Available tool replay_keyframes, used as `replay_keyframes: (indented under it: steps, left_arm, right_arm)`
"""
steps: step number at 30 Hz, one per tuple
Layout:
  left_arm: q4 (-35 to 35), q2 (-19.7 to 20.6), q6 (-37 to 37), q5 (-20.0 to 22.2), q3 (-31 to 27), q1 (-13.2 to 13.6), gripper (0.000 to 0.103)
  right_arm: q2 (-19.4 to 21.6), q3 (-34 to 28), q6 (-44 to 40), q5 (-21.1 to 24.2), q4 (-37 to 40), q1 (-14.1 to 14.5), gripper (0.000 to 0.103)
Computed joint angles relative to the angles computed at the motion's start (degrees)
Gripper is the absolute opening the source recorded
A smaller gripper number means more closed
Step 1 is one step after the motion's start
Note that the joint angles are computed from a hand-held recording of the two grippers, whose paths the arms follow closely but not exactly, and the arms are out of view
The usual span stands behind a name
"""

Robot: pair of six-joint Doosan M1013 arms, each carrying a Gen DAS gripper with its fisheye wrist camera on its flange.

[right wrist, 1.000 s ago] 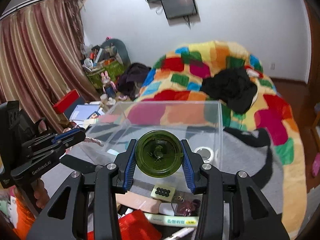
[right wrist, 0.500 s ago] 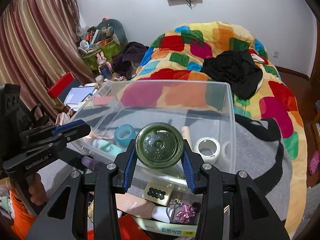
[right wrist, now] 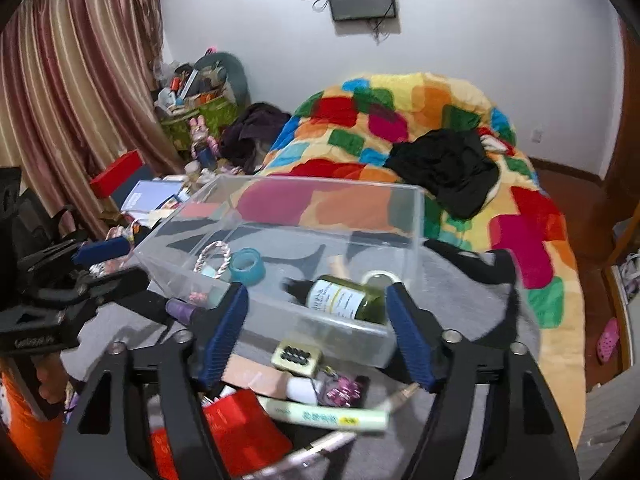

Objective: Organize objects
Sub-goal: 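Grasp the red packet with the left tool while the right grasps the white pen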

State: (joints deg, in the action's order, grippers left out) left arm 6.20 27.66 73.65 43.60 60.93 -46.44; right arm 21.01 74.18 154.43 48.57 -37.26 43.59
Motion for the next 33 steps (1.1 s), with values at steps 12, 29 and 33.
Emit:
replay_keyframes:
  steps: [12,29,33]
  left_arm:
    - [-3.3,-1.6,6.9,0.7,4.7,-3.6,0.074]
    - [-2.1,0.0,9.5,4.0,4.2,-5.6,0.077]
    - [-1.4,0.7,9.6,4.3,3.5,-6.0,0.083]
  right_arm:
    - [-3.0,5.3,3.7,2.8,-0.7,2.2,0.070]
    - [-1.3,6.4,-0.8,3.7,11.2,0.6,0.060]
    - [-2.0,7.4,-0.2,4.7,9.5,1.2,0.044]
